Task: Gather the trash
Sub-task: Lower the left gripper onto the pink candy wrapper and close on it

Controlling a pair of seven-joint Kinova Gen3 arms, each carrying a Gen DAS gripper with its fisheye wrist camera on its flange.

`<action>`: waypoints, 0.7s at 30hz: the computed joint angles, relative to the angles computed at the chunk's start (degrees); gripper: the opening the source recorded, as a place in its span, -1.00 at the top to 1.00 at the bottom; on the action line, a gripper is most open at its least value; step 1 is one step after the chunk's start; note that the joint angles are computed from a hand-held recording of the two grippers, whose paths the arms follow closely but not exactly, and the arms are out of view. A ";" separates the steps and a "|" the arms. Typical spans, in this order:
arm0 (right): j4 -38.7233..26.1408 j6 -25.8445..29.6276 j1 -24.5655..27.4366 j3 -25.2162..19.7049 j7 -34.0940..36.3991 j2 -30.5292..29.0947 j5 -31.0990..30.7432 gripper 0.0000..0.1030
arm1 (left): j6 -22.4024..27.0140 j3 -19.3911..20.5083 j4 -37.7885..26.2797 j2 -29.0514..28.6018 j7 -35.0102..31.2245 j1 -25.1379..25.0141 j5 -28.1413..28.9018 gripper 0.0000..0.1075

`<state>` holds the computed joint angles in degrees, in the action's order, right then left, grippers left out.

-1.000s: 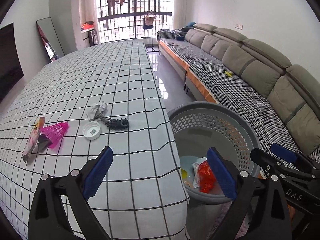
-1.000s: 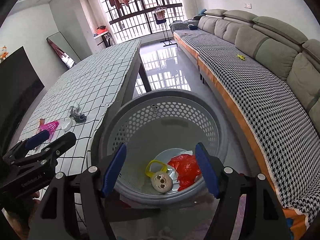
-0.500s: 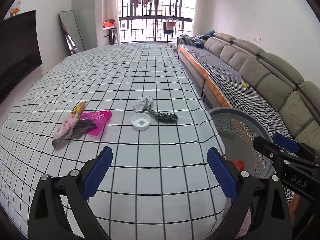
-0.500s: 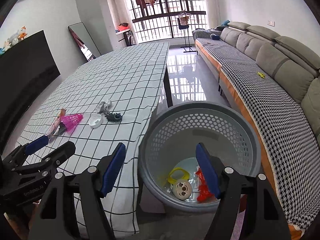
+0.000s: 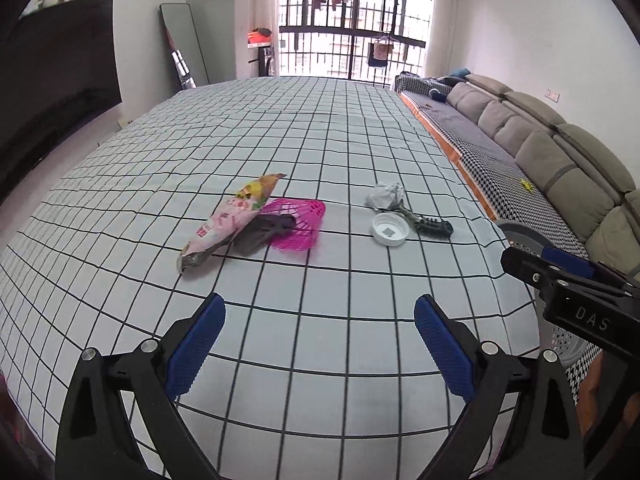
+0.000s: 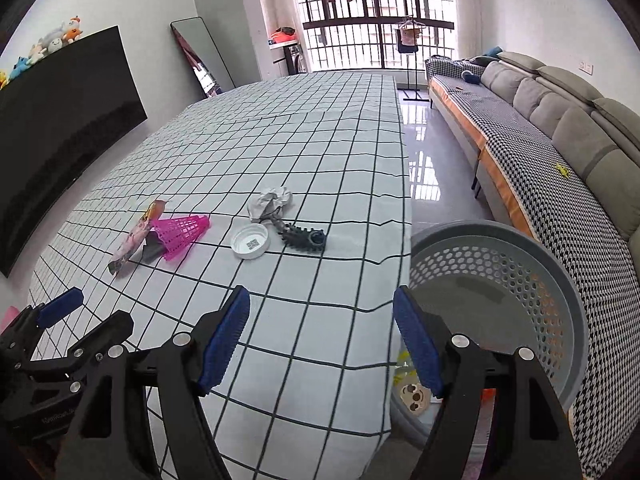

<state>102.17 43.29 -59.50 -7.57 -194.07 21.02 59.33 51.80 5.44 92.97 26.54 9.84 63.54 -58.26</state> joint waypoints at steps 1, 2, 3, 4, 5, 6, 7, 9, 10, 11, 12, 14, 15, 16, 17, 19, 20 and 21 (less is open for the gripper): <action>-1.06 -0.08 0.45 -0.20 1.25 0.66 -0.70 -0.38 | -0.20 -0.23 0.64 -0.31 0.41 -0.25 0.01 -0.74; -1.84 -0.57 0.77 -0.24 2.18 1.27 -1.30 -0.38 | -0.45 -0.32 1.23 -0.63 0.65 -0.65 0.08 -0.74; -2.54 -1.13 0.97 -0.17 3.11 1.73 -1.93 -0.38 | -0.80 -0.35 1.85 -0.98 0.85 -1.14 0.16 -0.74; -3.25 -1.43 0.93 0.03 3.95 2.20 -2.45 -0.38 | -1.15 -0.34 2.41 -1.30 0.95 -1.69 0.29 -0.74; -4.10 -1.46 0.78 0.27 4.94 2.76 -3.03 -0.38 | -1.53 -0.30 3.02 -1.66 0.98 -2.25 0.43 -0.74; -4.97 -1.36 0.59 0.50 6.04 3.28 -3.68 -0.38 | -1.78 -0.19 3.41 -1.89 0.86 -2.77 0.57 -0.74; -5.76 -1.40 0.42 0.78 6.99 3.74 -4.32 -0.38 | -2.02 -0.13 3.76 -2.07 0.58 -3.34 0.69 -0.74; -6.89 -1.77 0.09 1.39 8.50 4.38 -5.60 -0.38 | -1.98 -0.09 4.29 -2.39 -0.06 -4.28 0.90 -0.74; -7.51 -1.87 -0.03 1.68 9.30 4.73 -6.30 -0.38 | -2.13 -0.11 4.71 -2.66 -0.28 -4.82 1.00 -0.74; -8.11 -1.99 -0.11 1.96 10.12 5.06 -7.04 -0.38 | -2.67 -0.19 5.25 -2.93 -0.39 -5.56 1.03 -0.74; -8.69 -2.07 -0.18 2.22 11.00 5.35 -7.79 -0.38 | -3.28 -0.21 5.77 -3.32 -0.58 -6.34 1.16 -0.74; -9.68 -2.20 -0.40 2.82 12.61 5.81 -9.02 -0.38 | -4.68 -0.25 6.81 -4.09 -1.13 -8.01 1.45 -0.74; -10.11 -2.29 -0.57 3.13 13.26 6.02 -9.48 -0.38 | -5.50 -0.24 7.15 -4.39 -1.72 -8.97 1.69 -0.74; -10.45 -2.45 -0.72 3.43 13.81 6.20 -9.90 -0.38 | -6.17 -0.22 7.47 -4.65 -2.38 -9.80 1.96 -0.74; -10.79 -2.62 -0.83 3.71 14.34 6.37 -10.31 -0.38 | -6.92 -0.20 7.74 -4.90 -3.44 -10.79 2.32 -0.74; -11.27 -2.92 -1.04 4.20 15.30 6.62 -11.09 -0.38 | -7.75 -0.32 8.04 -5.11 -5.52 -12.23 2.78 -0.74; -11.57 -2.91 -1.13 4.39 15.85 6.76 -11.51 -0.38 | -8.12 -0.44 8.12 -5.16 -6.54 -12.81 2.83 -0.74; -11.86 -2.89 -1.26 4.62 16.25 6.95 -11.84 -0.38 | -8.23 -0.61 8.06 -5.11 -7.46 -13.21 2.77 -0.74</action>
<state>90.31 40.40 -60.76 -2.94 -177.82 27.98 47.49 43.57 4.83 101.03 21.44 2.38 50.33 -55.49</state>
